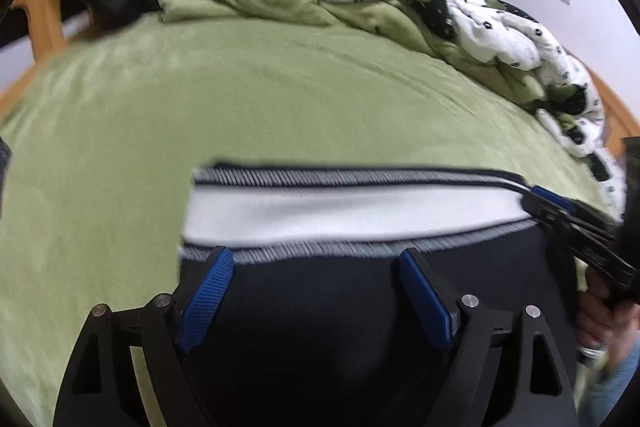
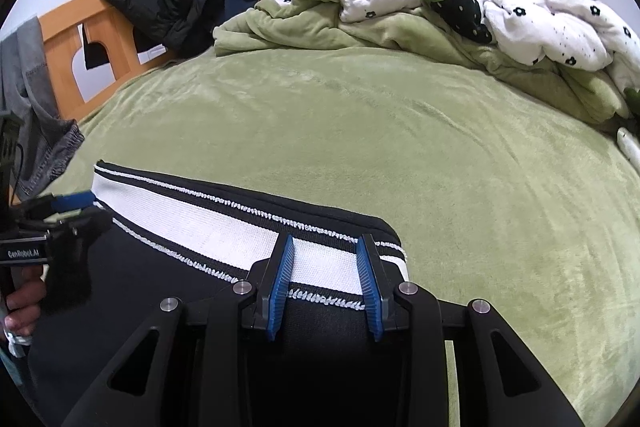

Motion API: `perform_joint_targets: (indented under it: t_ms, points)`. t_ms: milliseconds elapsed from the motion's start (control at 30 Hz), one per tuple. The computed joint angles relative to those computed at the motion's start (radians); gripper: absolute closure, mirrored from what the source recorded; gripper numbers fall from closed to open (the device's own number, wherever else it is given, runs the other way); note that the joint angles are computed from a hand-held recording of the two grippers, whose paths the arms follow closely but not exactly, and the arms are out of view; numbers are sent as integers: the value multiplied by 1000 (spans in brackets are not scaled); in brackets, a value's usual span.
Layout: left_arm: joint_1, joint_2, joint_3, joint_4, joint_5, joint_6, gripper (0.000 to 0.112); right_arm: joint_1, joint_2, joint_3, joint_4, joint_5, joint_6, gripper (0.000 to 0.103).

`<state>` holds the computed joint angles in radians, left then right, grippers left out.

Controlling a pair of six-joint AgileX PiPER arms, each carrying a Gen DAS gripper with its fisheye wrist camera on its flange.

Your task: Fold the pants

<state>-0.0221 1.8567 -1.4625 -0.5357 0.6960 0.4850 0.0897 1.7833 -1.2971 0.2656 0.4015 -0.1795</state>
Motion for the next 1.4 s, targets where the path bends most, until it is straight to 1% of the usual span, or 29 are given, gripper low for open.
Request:
perform_joint_targets:
  t_ms: [33,67,100,133,167,233,267,333,367,433,467,533,567,633,700,733,800,900,967,1067,1133,1167,1200,1233,1267,1300,1333,1367,1400]
  points:
    - [6,-26,29,-23,9,27,29,-16,-4,0,67,14,-60,67]
    - [-2,-59,74,-16,-21,36,29,-33,-11,3,129,34,-111,65]
    - [-9,-94,115,-6,-23,54,29,-41,-21,9,163,46,-133,64]
    - [-11,-114,136,-6,-10,70,29,-46,-39,25,184,54,-141,63]
    - [-12,-136,159,-9,1,83,29,-48,-63,48,182,55,-136,63]
    - [-16,-180,208,-12,15,88,29,-31,-119,104,113,49,-81,61]
    - [-18,-197,228,-10,19,89,29,-19,-150,132,76,61,-62,57]
    - [-28,-237,277,8,30,83,29,17,-199,177,-26,77,4,57]
    - [-31,-259,305,11,25,82,29,44,-226,204,-107,74,68,56]
    - [-42,-341,408,20,-19,91,29,95,-287,265,-248,74,192,54]
    - [-51,-376,448,36,-37,87,29,107,-313,291,-268,77,220,54]
    - [-62,-469,558,62,-91,86,28,109,-380,359,-227,87,219,51]
    - [-55,-511,605,47,-109,105,28,105,-407,388,-211,90,215,51]
    - [-14,-594,686,-2,-113,163,29,111,-471,458,-205,107,241,51]
    - [23,-669,748,-12,-122,203,28,133,-529,515,-247,106,313,51]
    - [37,-694,767,-4,-119,209,28,144,-557,538,-261,111,341,51]
    - [97,-725,794,-28,-85,264,28,162,-582,562,-279,132,380,51]
    - [200,-721,813,-36,-4,308,28,163,-603,587,-267,156,398,51]
    - [252,-722,835,-55,13,346,29,157,-620,596,-260,165,405,51]
    - [266,-770,875,-28,-20,365,29,119,-639,601,-189,178,359,51]
    - [234,-800,894,32,-80,310,29,101,-632,594,-159,183,338,51]
    - [210,-813,905,80,-128,254,29,98,-628,591,-156,184,336,51]
    - [182,-820,908,126,-158,196,33,96,-626,591,-156,183,336,51]
    - [173,-824,910,144,-177,179,37,97,-624,591,-162,181,339,51]
    - [171,-825,907,141,-185,184,38,100,-623,592,-169,179,343,51]
    - [167,-826,905,134,-198,188,44,103,-624,595,-175,176,346,51]
    - [162,-830,908,124,-211,192,58,100,-623,595,-173,174,338,51]
    - [152,-832,910,118,-223,187,68,98,-623,597,-173,172,332,51]
    - [143,-827,907,86,-229,198,86,95,-621,597,-172,169,329,51]
